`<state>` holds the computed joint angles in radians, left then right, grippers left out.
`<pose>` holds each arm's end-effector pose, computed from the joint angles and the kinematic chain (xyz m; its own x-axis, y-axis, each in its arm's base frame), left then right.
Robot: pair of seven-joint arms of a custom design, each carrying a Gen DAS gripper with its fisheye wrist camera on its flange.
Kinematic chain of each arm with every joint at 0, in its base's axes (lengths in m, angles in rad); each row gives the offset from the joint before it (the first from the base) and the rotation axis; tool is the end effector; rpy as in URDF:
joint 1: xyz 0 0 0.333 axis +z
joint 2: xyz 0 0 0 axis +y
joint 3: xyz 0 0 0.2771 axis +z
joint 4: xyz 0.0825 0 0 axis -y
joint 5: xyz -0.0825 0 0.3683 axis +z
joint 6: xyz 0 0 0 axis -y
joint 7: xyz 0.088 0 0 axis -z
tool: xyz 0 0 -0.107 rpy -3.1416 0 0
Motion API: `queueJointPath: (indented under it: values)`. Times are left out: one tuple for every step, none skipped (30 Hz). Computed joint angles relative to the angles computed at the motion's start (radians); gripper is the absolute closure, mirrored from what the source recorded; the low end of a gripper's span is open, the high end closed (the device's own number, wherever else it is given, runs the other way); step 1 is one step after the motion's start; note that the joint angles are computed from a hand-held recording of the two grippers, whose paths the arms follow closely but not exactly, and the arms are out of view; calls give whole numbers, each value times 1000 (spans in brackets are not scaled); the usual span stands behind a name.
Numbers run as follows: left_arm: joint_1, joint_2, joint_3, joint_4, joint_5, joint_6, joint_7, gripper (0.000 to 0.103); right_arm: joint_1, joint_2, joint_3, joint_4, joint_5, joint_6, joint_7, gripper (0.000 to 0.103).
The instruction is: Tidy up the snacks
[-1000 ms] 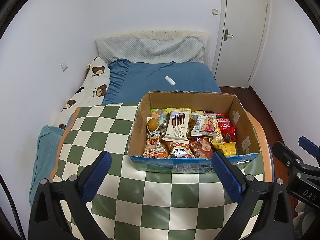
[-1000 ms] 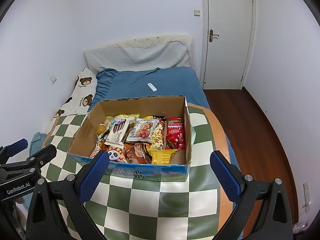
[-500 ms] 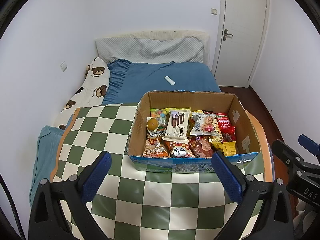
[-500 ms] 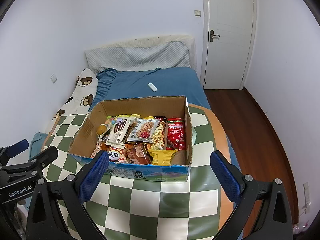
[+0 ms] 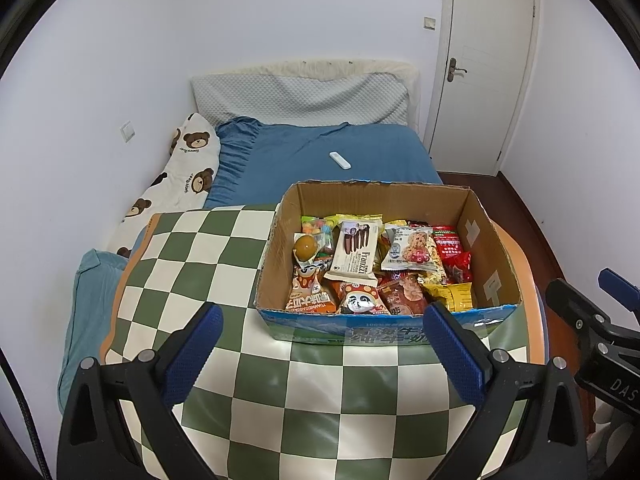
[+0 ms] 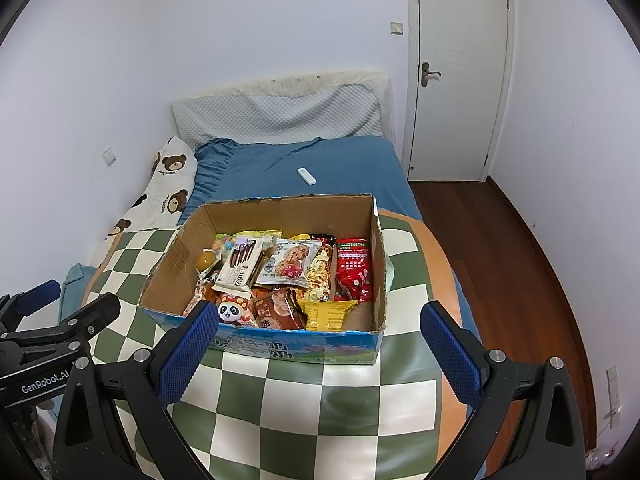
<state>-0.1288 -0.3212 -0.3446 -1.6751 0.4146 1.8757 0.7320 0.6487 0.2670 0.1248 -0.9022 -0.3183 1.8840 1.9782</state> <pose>0.4147 -0.2175 0.7319 0.3241 -0.9460 0.0016 -0.7100 -0.2444 -0.6604 0.4530 0.3856 0.7789 0.3355 -0.9418 -0.0203 -0.6825 -0.2282 -0.6943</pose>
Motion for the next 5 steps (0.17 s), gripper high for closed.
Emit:
queueJointPath:
  values:
    - [0, -2, 1, -1, -1, 1, 1, 0, 1, 5, 0, 9, 1, -3, -1, 0]
    - [0, 0, 0, 0, 0, 0, 0, 0, 1, 6, 0, 10, 0, -4, -4, 0]
    - [0, 0, 0, 0, 0, 0, 0, 0, 1, 4, -1, 7, 0, -3, -3, 0]
    - [0, -3, 0, 0, 2, -1, 0, 0, 2, 3, -1, 6, 0, -3, -3, 0]
    - [0, -1, 0, -1, 1, 1, -1, 0, 1, 2, -1, 4, 0, -2, -2, 0]
